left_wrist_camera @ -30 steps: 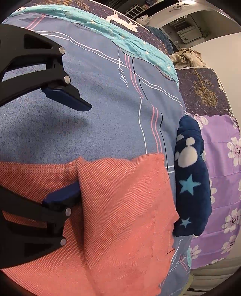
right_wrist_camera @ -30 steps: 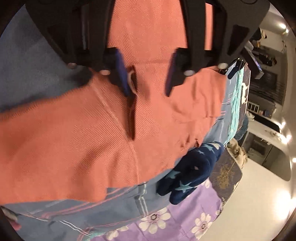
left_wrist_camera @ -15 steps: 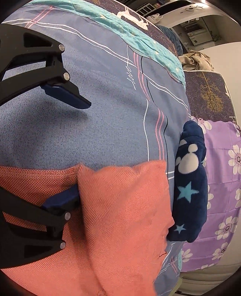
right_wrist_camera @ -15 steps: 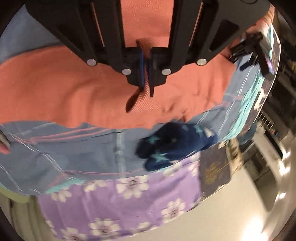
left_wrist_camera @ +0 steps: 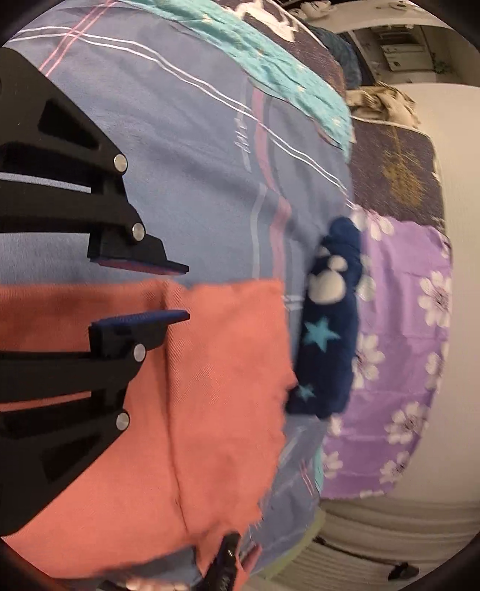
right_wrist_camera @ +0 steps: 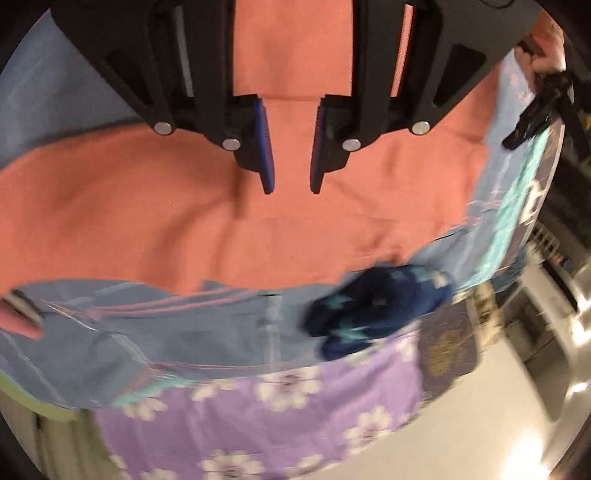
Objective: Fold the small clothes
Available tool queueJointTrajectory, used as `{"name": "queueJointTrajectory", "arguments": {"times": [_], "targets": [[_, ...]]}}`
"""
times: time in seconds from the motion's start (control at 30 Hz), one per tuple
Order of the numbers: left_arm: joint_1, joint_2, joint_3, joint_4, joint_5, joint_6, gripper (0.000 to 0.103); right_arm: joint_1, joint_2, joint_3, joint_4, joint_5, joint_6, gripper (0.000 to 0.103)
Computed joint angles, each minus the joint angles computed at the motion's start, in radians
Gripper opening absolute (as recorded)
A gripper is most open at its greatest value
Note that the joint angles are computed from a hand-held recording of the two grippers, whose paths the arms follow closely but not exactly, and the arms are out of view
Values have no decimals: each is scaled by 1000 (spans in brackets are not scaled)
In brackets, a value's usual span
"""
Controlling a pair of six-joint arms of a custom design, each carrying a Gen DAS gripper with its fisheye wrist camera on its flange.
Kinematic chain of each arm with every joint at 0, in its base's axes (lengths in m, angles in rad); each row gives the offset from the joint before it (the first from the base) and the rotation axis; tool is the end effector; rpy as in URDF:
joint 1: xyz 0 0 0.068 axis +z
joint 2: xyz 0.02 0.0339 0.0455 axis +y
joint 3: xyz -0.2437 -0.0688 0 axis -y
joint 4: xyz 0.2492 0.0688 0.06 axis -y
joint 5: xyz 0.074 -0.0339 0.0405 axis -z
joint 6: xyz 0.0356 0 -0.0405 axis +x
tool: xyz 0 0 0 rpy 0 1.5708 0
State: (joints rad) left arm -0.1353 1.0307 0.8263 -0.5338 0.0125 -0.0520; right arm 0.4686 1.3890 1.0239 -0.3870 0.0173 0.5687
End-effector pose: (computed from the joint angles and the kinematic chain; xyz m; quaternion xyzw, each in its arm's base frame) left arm 0.2298 -0.0317 0.2569 0.0406 0.9137 -0.0435 0.4021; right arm 0.2770 0.1395 0.2454 0.0493 0.9160 0.1904 0.3496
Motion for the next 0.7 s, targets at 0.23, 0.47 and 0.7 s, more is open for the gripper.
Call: {"name": "queueJointTrajectory", "arguments": {"times": [0.23, 0.47, 0.7], "targets": [[-127, 387, 150, 66, -58, -32, 23, 28, 149, -36, 69, -3, 45, 17], [-116, 416, 118, 143, -42, -37, 24, 8, -49, -108, -30, 61, 15, 23], [-147, 405, 99, 155, -109, -21, 24, -400, -524, -191, -235, 182, 72, 41]]}}
